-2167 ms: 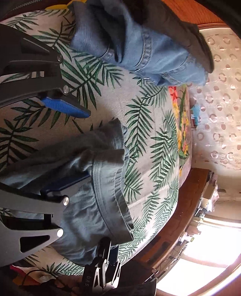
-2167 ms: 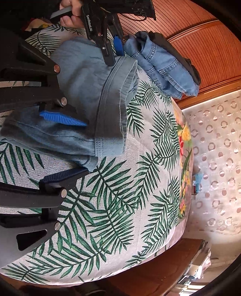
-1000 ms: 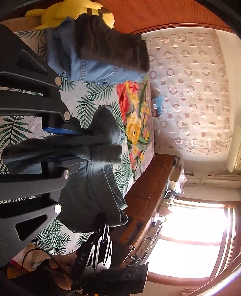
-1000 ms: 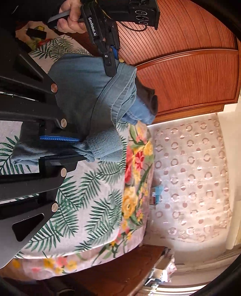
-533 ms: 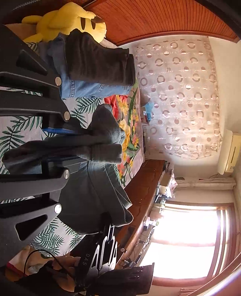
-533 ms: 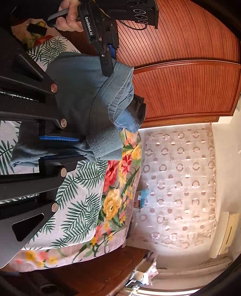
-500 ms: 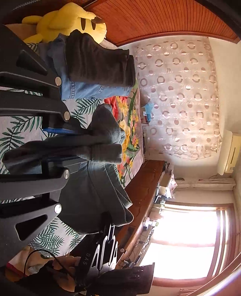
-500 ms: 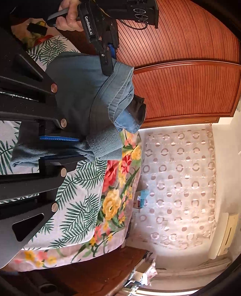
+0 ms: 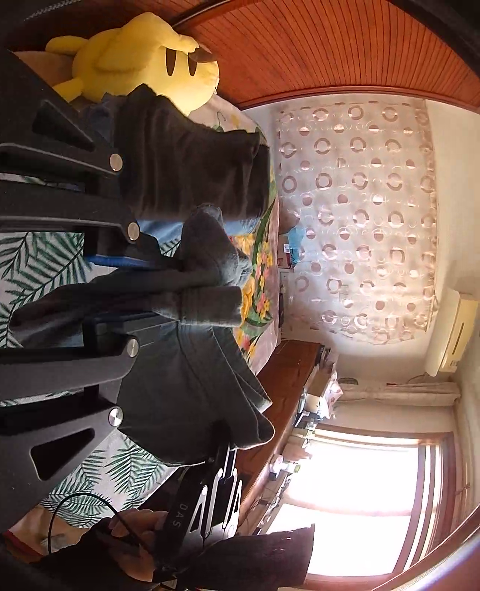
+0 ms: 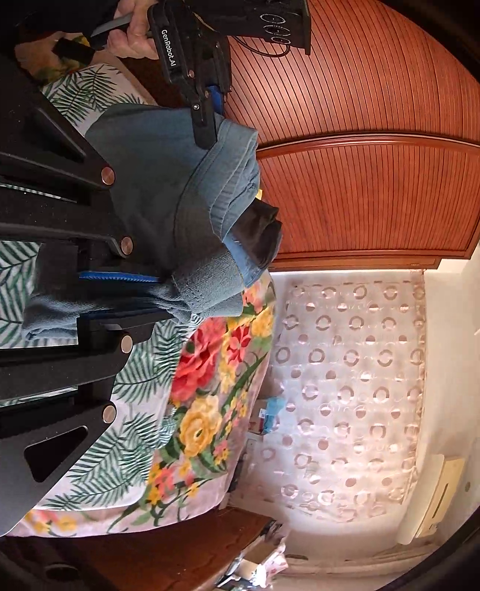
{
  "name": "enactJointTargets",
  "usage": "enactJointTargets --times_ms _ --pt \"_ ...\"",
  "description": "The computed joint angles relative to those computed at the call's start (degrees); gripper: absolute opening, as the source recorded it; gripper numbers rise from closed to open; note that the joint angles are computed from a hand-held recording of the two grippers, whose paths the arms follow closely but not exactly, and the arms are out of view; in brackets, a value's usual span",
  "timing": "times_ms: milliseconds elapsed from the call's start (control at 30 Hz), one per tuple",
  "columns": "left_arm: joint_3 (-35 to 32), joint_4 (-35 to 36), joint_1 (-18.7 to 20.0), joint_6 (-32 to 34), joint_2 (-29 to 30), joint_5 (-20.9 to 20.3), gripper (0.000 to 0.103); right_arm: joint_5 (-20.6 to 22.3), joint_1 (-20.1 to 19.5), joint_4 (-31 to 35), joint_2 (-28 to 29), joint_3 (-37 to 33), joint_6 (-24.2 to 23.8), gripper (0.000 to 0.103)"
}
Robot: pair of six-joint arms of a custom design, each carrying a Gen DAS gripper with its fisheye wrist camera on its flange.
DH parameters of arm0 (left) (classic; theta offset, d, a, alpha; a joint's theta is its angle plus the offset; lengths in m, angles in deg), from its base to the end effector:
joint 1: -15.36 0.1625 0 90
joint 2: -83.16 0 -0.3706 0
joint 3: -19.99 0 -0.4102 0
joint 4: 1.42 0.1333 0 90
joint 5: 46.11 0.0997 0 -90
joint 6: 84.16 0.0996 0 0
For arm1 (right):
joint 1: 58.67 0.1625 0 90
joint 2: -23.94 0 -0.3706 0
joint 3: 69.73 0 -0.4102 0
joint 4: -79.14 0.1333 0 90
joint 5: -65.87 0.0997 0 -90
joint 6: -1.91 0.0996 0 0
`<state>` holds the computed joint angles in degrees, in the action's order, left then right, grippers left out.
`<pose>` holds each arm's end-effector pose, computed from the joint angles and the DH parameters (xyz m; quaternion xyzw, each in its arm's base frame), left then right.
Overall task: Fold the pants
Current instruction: 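Grasp the folded shorts with both tools and lift them off the bed, then carry the folded shorts with both tools onto the jeans stack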
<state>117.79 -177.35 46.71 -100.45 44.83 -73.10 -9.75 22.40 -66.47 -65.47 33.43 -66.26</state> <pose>-0.4041 -0.5062 0.0430 0.1883 0.8171 -0.4643 0.2850 0.0722 -0.5589 0.4303 0.4969 -0.7835 0.3500 0.1294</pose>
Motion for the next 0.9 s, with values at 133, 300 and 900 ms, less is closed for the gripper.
enactJointTargets --times_ms 133,300,900 --pt "-0.6 -2.0 1.1 2.6 -0.6 1.3 0.02 -0.1 2.0 0.1 3.9 -3.7 -0.3 0.012" --pt "-1.5 -3.5 3.0 4.8 -1.3 2.7 0.02 -0.8 4.5 -0.7 10.0 -9.0 -0.6 0.012" --pt "-2.9 -12.2 6.0 8.9 -0.2 6.0 0.02 -2.8 9.7 0.7 28.0 -26.6 -4.1 0.012"
